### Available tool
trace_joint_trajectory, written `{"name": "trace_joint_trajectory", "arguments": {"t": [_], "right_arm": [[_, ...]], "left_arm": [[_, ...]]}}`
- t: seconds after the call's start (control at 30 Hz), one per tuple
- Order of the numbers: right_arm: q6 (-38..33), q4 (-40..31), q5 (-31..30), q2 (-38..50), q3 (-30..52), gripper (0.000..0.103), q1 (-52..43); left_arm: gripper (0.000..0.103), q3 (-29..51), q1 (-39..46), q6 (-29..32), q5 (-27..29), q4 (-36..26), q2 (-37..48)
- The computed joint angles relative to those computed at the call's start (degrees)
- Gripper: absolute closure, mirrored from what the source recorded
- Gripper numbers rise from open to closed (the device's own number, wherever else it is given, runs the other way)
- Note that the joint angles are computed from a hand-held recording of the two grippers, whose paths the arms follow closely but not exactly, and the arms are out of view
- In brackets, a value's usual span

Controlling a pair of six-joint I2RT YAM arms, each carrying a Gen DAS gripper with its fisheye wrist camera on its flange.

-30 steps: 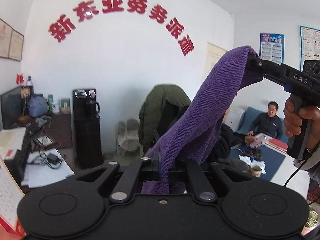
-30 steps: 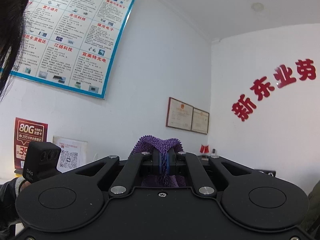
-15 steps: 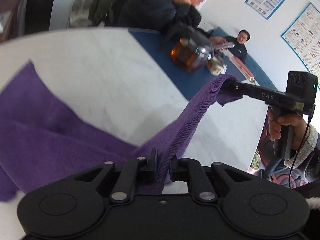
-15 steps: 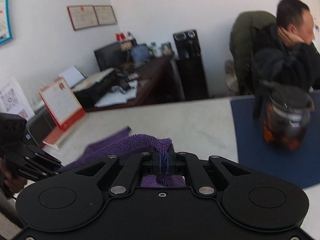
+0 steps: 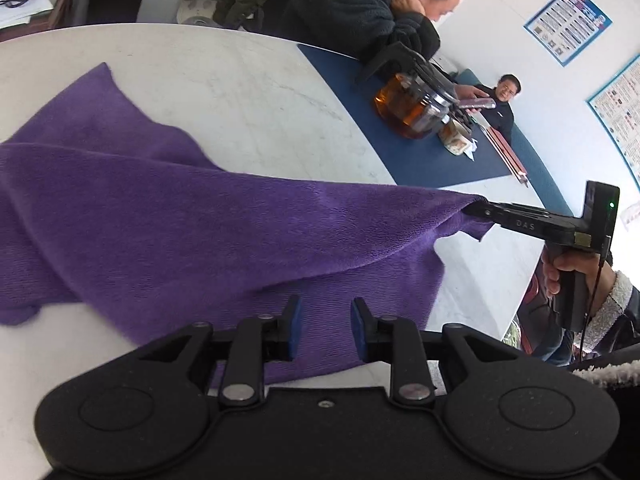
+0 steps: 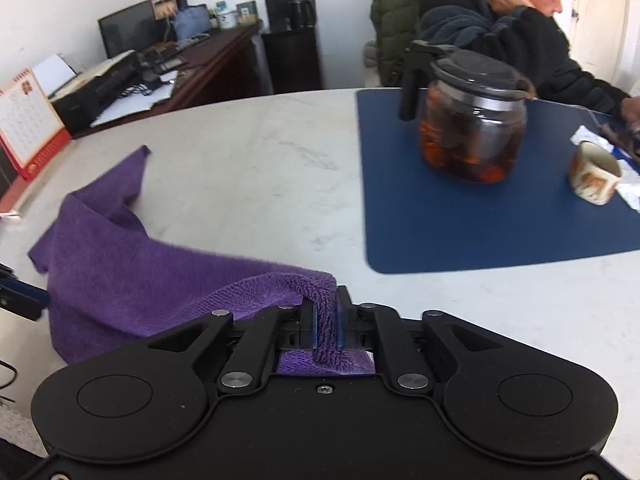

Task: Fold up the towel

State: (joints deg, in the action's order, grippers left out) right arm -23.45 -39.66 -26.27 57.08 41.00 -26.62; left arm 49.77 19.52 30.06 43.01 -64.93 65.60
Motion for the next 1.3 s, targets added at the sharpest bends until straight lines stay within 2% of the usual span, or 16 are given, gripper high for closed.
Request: {"name": "trace_joint_trajectory", "arguments": {"t": [0.13, 0.2, 0.3, 0.4, 0.63, 0.7, 0.83, 0.93, 1.03, 1.13, 1.3], "right_arm": [[0.9, 1.2, 1.1, -2.2, 0.0, 0.074, -3.2], [2.5, 2.4, 1.3, -4.4, 0.1, 0.073, -4.1], [4.2, 3.0, -2.0, -6.5, 0.6, 0.073, -2.5], [5.6, 2.5, -3.2, -6.4, 0.6, 0.073, 5.8], [8.0, 3.4, 2.2, -3.2, -2.4, 0.073, 30.2], [7.4, 1.9, 3.1, -3.4, -2.4, 0.063, 34.3], [5.1, -1.9, 5.1, -4.0, -1.8, 0.059, 39.1], [2.5, -5.1, 8.2, -4.4, -1.9, 0.057, 40.4], [1.4, -7.2, 10.2, -5.8, -2.6, 0.049, 41.7], [-0.6, -7.2, 12.0, -6.6, -3.9, 0.047, 43.0], [0.1, -6.5, 14.2, -7.9, -5.6, 0.045, 47.6]], "left_arm": [[0.079, 2.9, 8.4, 5.0, -0.7, -2.3, 2.0], [0.079, 4.3, 11.4, 5.4, -2.4, -0.6, 3.1], [0.079, 5.6, 13.6, 3.9, -6.3, 3.3, 4.2], [0.079, 6.9, 14.7, 2.2, -9.1, 6.1, 6.0], [0.079, 5.6, 15.3, 2.0, -11.4, 7.8, 6.2], [0.077, 4.9, 15.2, 3.7, -11.0, 6.5, 5.7], [0.072, 1.8, 12.3, 5.8, -10.1, 5.1, 4.7], [0.072, -0.6, 8.5, 3.4, -10.7, 7.2, 4.6], [0.072, -2.4, 5.4, 0.3, -11.6, 9.7, 4.4], [0.071, -4.0, 2.5, -2.2, -13.3, 12.0, 3.8], [0.071, -5.9, -0.2, -4.2, -16.5, 15.3, 3.9]]}}
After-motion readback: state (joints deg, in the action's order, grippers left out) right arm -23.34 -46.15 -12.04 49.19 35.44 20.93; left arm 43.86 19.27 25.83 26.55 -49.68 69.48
